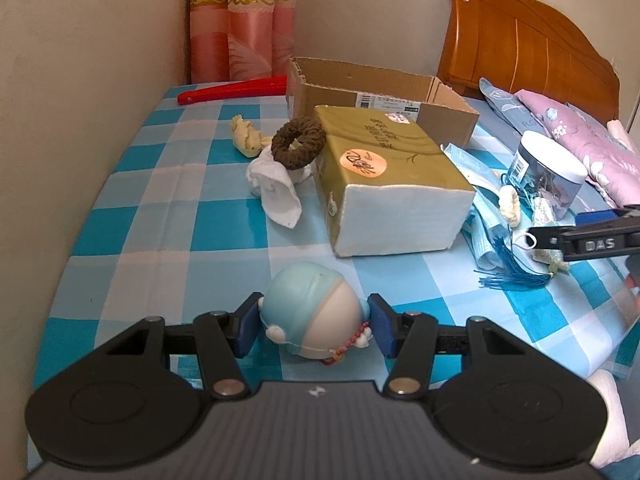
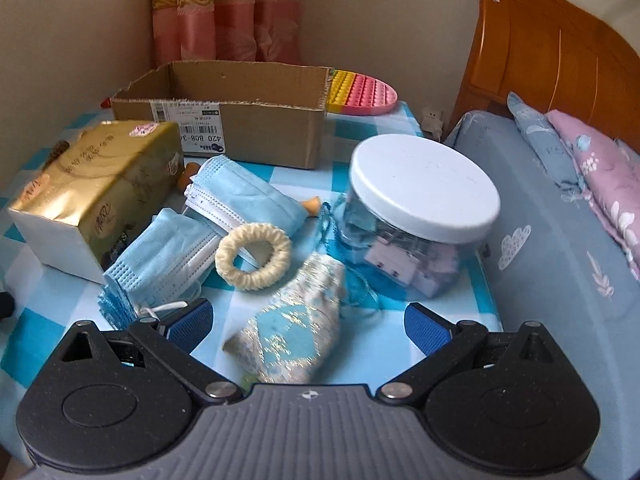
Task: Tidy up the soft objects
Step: 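Lift the doll with the left gripper while the right gripper grasps the patterned cloth pouch, then carry the doll into the cardboard box and open the left gripper while the right carries the pouch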
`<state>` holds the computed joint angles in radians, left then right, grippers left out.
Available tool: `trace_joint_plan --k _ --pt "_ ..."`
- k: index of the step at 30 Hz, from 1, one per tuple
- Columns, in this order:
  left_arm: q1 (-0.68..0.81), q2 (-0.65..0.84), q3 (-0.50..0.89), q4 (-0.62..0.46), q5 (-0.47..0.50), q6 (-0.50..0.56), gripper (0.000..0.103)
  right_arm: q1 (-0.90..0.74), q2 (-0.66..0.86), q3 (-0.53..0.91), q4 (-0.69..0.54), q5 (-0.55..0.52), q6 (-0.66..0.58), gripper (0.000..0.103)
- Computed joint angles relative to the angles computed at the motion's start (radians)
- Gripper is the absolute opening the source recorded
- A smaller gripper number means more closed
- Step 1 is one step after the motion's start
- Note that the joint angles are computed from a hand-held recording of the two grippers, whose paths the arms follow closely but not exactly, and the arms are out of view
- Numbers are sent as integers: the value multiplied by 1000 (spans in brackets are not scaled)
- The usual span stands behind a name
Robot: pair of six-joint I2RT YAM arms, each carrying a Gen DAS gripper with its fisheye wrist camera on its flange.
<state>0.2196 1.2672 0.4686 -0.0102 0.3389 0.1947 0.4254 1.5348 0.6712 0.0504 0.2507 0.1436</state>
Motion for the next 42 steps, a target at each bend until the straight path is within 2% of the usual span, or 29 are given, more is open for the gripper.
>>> trace_joint_plan --k 8,11,17,21,24,30,36,42 --pt "3 1 -2 5 4 -4 55 -27 11 -29 15 11 14 103" --pt "2 3 -2 9 1 -6 55 -31 4 -33 19 3 16 96" --pt "-12 -3 -6 10 -18 -6 55 -5 23 -3 19 2 13 76" --pt "-18 -5 -2 2 -28 8 55 -4 6 -8 11 -17 12 54" --pt "-28 -15 5 -21 -44 26 55 2 -10 -13 -4 -12 -10 49" --pt "-35 -53 30 -106 -51 64 54 2 -75 -33 -34 -38 -64 44" --pt "-48 -134 48 -198 -61 84 53 -16 -220 -68 -86 -101 -129 44" --pt "-53 -185 130 -329 -29 94 53 -61 -342 -62 -164 -214 -198 44"
